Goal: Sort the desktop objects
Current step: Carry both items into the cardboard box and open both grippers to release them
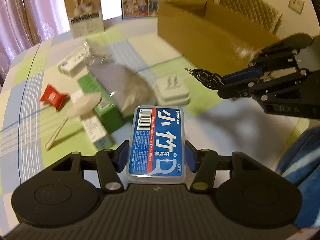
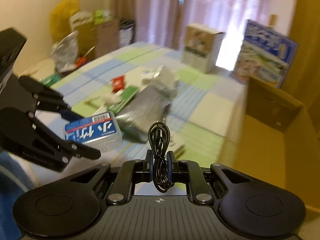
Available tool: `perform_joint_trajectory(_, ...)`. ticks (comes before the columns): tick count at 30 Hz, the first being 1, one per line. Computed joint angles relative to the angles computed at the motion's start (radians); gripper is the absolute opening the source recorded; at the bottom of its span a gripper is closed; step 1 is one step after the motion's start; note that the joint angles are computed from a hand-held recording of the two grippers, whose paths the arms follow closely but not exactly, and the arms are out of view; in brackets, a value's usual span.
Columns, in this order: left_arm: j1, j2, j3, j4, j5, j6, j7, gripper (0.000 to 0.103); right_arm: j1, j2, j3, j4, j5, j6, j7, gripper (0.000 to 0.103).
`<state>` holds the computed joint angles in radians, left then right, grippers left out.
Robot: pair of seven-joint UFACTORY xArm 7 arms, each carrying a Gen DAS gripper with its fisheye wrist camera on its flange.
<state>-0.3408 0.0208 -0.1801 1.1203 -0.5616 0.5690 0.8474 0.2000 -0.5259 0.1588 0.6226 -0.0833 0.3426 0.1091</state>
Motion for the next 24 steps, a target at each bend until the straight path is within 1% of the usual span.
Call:
perform_joint_trajectory(3, -0.020, -0.014, -0.016, 0.022, -0.025, 0.001, -0.034, 0.052, -0.060, -0.082, 0.008, -0.010, -0.008, 0.035, 0.071, 0.010)
perform_joint_trajectory(6, -0.051, -0.008, -0.034, 0.059, -0.033, -0.010, -0.090, 0.052, -0.114, -0.146, -0.003, -0.017, -0.020, 0.066, 0.116, 0.010)
perform_joint_trajectory(11, -0.104, 0.043, -0.070, 0.152, -0.016, -0.030, -0.198, 0.052, -0.190, -0.200, -0.051, -0.026, -0.036, 0.093, 0.134, 0.010)
perform_joint_trajectory(15, -0.149, 0.122, -0.098, 0.248, 0.059, -0.064, -0.305, 0.052, -0.252, -0.207, -0.083, -0.031, -0.047, 0.086, 0.136, 0.010)
perform_joint_trajectory(19, -0.190, 0.212, -0.119, 0.351, 0.149, -0.090, -0.396, 0.052, -0.276, -0.189, -0.124, -0.027, -0.033, 0.076, 0.115, 0.010)
perform_joint_trajectory(24, -0.219, 0.334, -0.134, 0.497, 0.215, -0.060, -0.472, 0.052, -0.294, -0.155, -0.154, -0.019, -0.009, 0.065, 0.088, 0.010)
